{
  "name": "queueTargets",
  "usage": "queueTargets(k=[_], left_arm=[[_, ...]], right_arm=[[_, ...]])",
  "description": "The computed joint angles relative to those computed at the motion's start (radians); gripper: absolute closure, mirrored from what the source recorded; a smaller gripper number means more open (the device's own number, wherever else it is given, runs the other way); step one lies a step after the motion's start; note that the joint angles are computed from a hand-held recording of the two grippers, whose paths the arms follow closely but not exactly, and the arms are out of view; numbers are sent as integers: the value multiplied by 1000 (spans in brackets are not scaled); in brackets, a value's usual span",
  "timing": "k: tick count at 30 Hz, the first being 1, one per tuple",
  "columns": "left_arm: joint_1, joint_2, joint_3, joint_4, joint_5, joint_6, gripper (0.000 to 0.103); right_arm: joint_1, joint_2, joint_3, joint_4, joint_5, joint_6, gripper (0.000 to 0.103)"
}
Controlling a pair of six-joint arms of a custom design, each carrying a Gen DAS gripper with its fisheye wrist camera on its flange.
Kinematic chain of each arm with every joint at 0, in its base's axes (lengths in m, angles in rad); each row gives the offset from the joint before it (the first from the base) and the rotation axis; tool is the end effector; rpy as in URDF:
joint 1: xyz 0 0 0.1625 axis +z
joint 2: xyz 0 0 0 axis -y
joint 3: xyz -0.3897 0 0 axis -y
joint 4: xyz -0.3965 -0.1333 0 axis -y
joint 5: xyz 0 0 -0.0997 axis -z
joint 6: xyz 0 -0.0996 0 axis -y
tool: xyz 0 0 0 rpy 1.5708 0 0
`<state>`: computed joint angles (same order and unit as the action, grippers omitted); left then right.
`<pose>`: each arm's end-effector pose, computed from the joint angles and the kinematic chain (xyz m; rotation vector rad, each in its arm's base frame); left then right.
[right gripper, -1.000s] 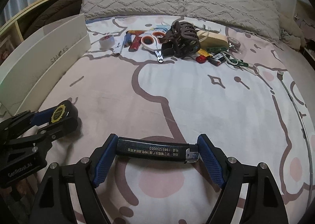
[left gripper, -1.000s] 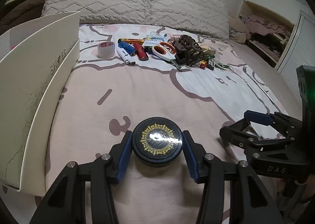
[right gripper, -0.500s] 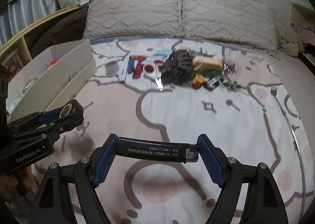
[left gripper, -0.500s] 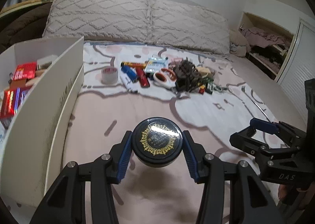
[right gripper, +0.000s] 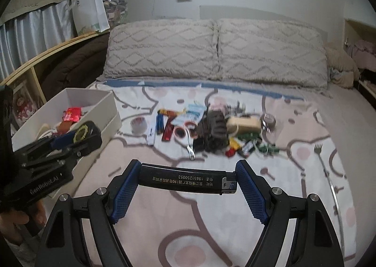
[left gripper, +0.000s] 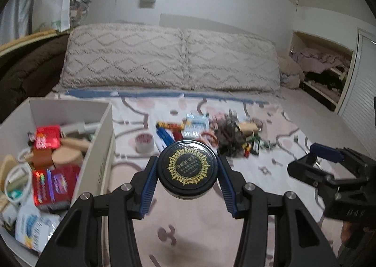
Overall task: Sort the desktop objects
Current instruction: 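Carry the black tin and black lighter over the white box with both tools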
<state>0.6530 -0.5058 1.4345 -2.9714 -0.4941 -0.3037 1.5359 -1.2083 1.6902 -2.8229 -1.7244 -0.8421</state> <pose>-0.4127 -0.5939 0.0370 0.3677 2.2158 -1.1993 0.0960 -0.6334 0.3419 0.9287 -2.3773 0.8529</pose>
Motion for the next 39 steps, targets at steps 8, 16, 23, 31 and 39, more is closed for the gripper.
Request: queueTargets(k=[8,16,23,31,39], left_arm=[[5,-14,-15,-128,35,112,54],[1,-69,65,-239,117,174,54],[9,-142,156,-246,137,127,54],[6,-201,234,-293,204,120,54],[19,-274,320,-248,334,-6,54]], right_arm=[[44,29,-43,-2,29,1,21],[96,58,-62,3,49,-1,21],[136,88,-66,-14,41,-12,21],[170,127,-87,25,40,1,21],[210,174,-112,67,43,7,21]])
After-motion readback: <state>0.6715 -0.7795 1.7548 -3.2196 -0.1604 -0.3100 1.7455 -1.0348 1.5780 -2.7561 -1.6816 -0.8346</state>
